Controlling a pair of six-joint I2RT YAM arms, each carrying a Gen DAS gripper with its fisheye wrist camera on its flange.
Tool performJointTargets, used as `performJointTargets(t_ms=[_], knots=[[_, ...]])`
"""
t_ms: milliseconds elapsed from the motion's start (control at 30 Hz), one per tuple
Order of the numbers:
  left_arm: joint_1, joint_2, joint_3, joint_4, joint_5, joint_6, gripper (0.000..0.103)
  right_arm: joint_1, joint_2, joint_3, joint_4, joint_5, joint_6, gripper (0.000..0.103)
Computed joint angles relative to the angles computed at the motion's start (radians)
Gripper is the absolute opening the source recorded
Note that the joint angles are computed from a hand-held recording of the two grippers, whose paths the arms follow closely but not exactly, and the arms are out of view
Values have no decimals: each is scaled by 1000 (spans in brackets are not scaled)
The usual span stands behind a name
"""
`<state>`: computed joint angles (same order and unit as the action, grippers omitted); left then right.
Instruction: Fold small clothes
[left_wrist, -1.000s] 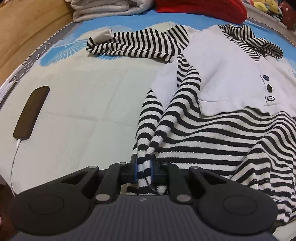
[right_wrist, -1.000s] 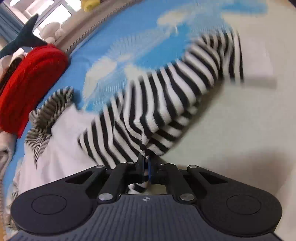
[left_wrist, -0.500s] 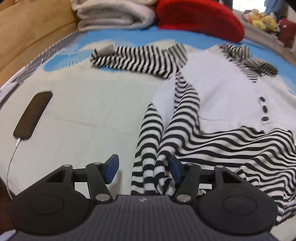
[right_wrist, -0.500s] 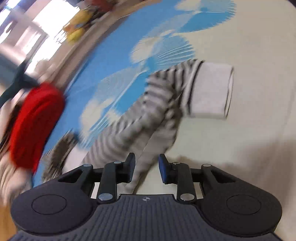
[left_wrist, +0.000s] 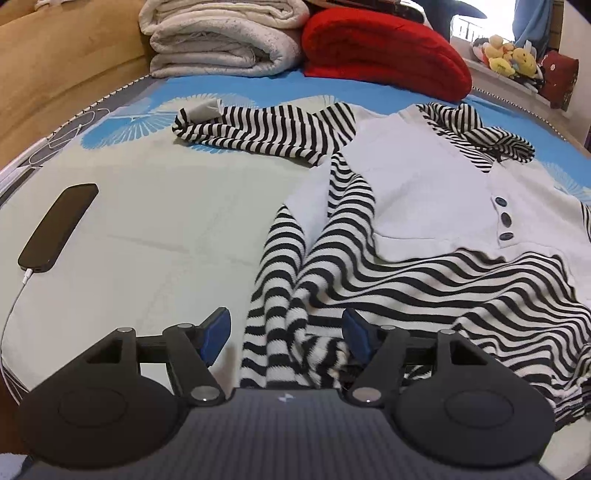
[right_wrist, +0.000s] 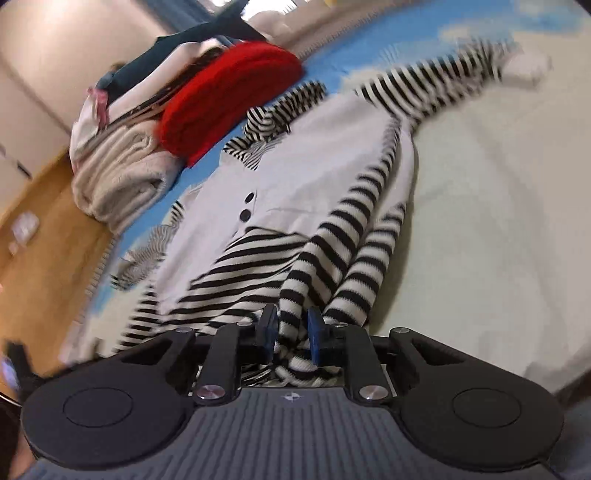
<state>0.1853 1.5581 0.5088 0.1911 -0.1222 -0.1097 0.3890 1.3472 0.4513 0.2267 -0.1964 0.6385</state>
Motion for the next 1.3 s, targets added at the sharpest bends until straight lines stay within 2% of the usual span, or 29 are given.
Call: performJointTargets(t_ms=[67,167,200,267,367,467,533,567,633,767,867,1033,1100,1133,1267,1300], knots=[[-9,-7,-9,3,-10,-1,74,32,63,38,-17,60,-39,19],[-12,-12,-8,-9,-15,-14,79,62,137,56,50,107,-77,19],[-11,-14,-8,-10,-14,-22,79,87,134,57,56,156,-76,19],[-15,-12,-5,-13,-11,-27,80,86,142,44,107,165,-106,19],[-28,-2,0,-13,-25,-25,80,137,153,84,27,277,-144,19],[-25,-3,0,-11,-36,-40,81,155,156,60,65,352,-83,19],[-19,-4,-1,-9,-33,-45,81,178,150,22,137,454,-70,19],[-18,-3,0,-10,-30,-44,82,178,151,30,119,466,-93,18],[-14,-2,3,-15,-24,-39,82,171,163,44,99,424,-129,15],[-4,-6,3,-20,-12,-35,84,194,183,34,138,367,-154,15],[3,-1,7,-23,-9,-32,84,220,219,88,62,413,-147,16],[22,2,14,-34,16,-41,84,173,255,128,7,320,-68,32],[19,4,14,-33,16,-39,84,177,256,132,9,309,-45,47],[17,7,15,-34,14,-39,84,189,256,136,1,322,-45,50],[-2,33,27,-35,-11,-36,85,257,322,172,-26,468,-166,49],[-4,41,30,-34,-16,-34,85,269,336,168,-7,500,-182,28]])
